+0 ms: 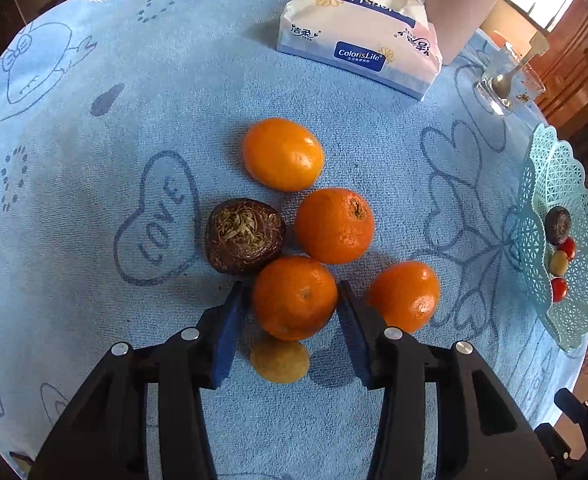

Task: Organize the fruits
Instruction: 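Move the left tool to an orange and grasp it, then grasp another orange with the right tool while the left tool holds its orange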

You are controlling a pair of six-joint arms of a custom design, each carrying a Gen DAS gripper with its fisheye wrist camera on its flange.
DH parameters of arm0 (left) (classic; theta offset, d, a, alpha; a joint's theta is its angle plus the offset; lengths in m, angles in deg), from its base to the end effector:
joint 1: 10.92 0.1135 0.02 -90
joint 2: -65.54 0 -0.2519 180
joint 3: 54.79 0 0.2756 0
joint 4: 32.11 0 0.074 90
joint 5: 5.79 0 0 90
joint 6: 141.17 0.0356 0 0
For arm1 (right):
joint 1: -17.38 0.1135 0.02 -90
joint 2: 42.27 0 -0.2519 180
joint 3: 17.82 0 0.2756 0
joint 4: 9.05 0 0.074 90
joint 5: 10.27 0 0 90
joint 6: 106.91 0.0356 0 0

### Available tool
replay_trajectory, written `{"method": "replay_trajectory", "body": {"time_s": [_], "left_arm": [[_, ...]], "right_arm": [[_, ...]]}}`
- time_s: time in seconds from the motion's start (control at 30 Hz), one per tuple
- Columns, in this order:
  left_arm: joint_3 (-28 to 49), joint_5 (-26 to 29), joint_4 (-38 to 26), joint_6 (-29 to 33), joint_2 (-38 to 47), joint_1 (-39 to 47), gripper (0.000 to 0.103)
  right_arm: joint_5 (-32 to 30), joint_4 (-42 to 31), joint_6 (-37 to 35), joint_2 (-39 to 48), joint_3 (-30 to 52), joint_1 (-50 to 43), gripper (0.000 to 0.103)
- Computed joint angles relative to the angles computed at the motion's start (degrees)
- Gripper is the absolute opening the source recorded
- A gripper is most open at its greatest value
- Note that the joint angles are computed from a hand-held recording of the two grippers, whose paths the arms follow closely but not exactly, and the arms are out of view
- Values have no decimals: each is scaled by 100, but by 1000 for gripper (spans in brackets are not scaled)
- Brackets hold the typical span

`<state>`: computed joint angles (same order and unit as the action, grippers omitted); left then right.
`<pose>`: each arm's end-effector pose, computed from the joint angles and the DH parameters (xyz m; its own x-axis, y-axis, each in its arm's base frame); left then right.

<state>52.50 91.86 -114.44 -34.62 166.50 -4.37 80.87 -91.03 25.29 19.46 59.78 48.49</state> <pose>0.3664 0.0373 0.2852 -0.9471 0.1754 -0.2687 0.1969 0.9789 -0.0549 0.1803 0.1080 0.3105 -0.9223 0.2278 -0.3122 0.1483 0.9545 0.2586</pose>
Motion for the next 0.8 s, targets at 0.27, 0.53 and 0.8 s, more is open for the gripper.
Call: {"method": "replay_trajectory", "body": {"time_s": [0.27,0.53,0.8], "left_arm": [[43,388,-302,296,-171,405,39],[181,589,-671,768,-433,1109,40],[363,714,-1058,1274,-517,1911,40]], "right_arm": [[-2,296,103,503,243,350,58],[-81,755,-100,1392,828,660,58],[-213,1140,-337,2384,1605,551,58]]}}
